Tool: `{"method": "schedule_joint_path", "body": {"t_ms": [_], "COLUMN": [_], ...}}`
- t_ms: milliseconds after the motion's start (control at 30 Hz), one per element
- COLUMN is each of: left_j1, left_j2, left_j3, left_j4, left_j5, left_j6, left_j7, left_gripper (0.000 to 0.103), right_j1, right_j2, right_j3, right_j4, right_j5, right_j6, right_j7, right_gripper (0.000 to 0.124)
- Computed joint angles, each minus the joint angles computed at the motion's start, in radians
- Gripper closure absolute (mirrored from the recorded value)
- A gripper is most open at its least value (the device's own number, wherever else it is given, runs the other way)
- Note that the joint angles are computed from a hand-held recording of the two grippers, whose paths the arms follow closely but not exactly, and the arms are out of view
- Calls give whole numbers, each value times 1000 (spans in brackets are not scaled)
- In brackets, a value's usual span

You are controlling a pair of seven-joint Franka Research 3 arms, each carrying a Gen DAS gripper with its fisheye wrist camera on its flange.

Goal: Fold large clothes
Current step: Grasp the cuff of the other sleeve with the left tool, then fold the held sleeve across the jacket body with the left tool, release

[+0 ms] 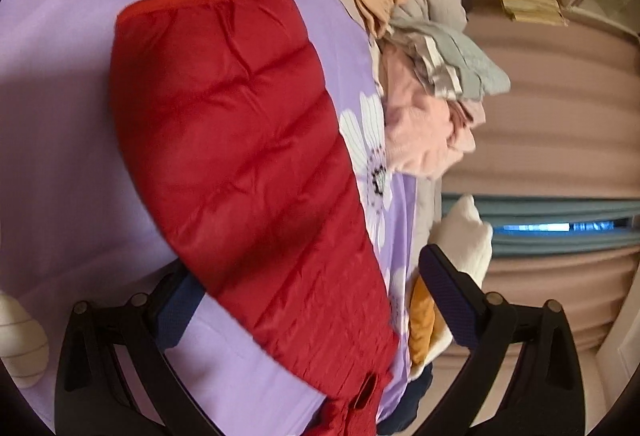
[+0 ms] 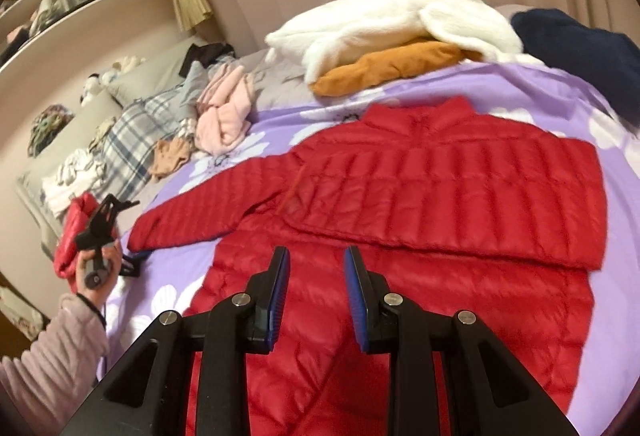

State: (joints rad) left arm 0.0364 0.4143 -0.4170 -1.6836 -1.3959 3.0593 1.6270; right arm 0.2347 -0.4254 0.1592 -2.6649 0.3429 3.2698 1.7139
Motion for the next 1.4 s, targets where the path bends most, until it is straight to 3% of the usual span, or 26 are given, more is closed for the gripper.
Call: {"method": "schedule_joint_path", "body": {"t_ms": [33,100,133,167,200,333,433,467,567,700,833,1033,1200,1267,1367,1400], "left_j1": [-19,-32,-23,-27,-32,-35,-102,-132,-304,-455,-515,-537,-602,-641,-692,-700], "left_j2": [0,6,17,20,22,14,-17,-31,-72,-102,-83,22,151,210,309,359], "left_j3": [23,45,35,49,63,73,151,181,369,477,440,258,179,173,180,182], "left_j4": [-5,-13,-7,-12,-19,-44,-59,-59,-35,56,175,365,531,602,725,796], "left_j5": [53,143,153,201,248,362,556,625,979,1340,1535,1646,1733,1747,1752,1740], "left_j6": [6,2,6,-16,-34,-22,-25,-24,-73,-140,-209,-342,-469,-525,-636,-685], "left_j7": [-63,-165,-171,-224,-274,-371,-500,-527,-706,-808,-788,-616,-496,-451,-381,-349], "left_gripper": [10,43,53,74,83,87,89,89,89,89,89,88,87,86,85,83], "right_j1": [-20,-95,-115,-139,-149,-179,-177,-175,-159,-133,-107,-86,-74,-43,74,141], "right_j2": [-6,-23,-42,-50,-61,-99,-121,-126,-139,-160,-194,-283,-342,-343,-306,-289], "right_j3": [18,89,107,128,136,157,149,142,121,99,74,24,-17,-65,-233,-317], "right_j4": [-7,-19,-38,-45,-57,-92,-116,-124,-141,-169,-203,-276,-330,-342,-335,-326], "right_j5": [1,-3,-8,-14,-18,-36,-50,-53,-52,-40,-27,-1,23,30,38,34], "right_j6": [-3,-25,-27,-34,-37,-62,-64,-61,-50,-20,-8,2,10,28,72,94], "right_j7": [6,33,43,56,68,115,142,150,173,190,192,204,215,212,194,186], "right_gripper": [96,96,95,95,95,95,95,95,95,95,95,95,92,87,86,85]}}
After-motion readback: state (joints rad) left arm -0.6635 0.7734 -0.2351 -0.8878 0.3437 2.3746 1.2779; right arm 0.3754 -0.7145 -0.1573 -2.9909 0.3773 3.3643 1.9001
